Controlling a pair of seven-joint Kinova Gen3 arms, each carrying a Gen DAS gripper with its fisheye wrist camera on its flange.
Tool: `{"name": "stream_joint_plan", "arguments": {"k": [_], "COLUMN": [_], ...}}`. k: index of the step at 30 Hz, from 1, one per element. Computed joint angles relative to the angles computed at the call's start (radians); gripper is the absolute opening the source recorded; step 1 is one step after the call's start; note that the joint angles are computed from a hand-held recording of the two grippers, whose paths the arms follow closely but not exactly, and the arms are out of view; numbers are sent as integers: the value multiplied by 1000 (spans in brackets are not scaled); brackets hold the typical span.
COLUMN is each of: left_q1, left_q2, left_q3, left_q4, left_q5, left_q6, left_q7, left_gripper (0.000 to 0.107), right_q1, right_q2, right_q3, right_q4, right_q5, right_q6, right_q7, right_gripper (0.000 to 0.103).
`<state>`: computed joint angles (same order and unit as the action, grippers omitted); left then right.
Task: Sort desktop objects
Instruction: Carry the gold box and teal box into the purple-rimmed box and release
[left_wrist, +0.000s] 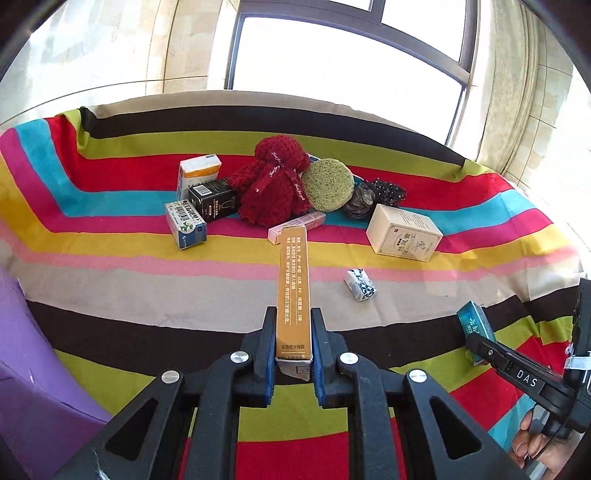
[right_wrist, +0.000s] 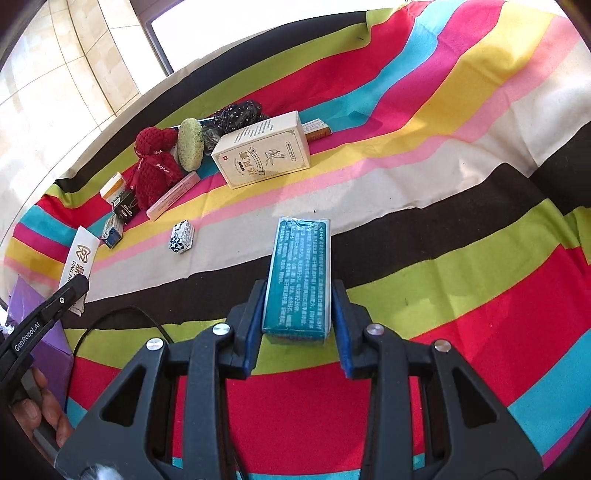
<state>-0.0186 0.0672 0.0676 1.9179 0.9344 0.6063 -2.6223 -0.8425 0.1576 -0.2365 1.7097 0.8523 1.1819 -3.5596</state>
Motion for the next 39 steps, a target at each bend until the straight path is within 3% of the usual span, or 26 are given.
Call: {"name": "stream_joint_plan", "arguments": {"k": [3, 7, 12, 19, 23, 27, 39], "left_q1": [-1, -14, -42, -85, -105, -116, -106], "left_q2": [-45, -137, -189, -196, -207, -226, -213], "left_q3": [-11, -75, -155, -206, -230, -230, -244], "left_q4": [25, 78, 92, 72, 84, 98, 92], "left_q5": [45, 185, 272, 247, 290, 300, 114], "left_q6": [-15, -27, -33, -49, -69, -156, -270], "left_q7": [-36, -107, -48, 70, 71, 112, 360], "left_gripper": [16, 16, 16, 16, 16, 16, 16], "right_q1": [-20, -56, -103, -148, -161, -153, -113], "right_q2": [5, 25, 68, 154, 198, 242, 396], "right_q3": [-9, -14, -3, 47, 71, 81, 74], "right_q4": [-32, -105, -219, -397, -485, -565, -811], "right_q5": [24, 78, 140, 143, 114, 45, -221], "right_q6": [28, 49, 22, -84, -167, -253, -346], "right_q7": [16, 70, 186, 391, 512, 647, 1033], "right_gripper": [37, 37, 37, 37, 37, 37, 37]}}
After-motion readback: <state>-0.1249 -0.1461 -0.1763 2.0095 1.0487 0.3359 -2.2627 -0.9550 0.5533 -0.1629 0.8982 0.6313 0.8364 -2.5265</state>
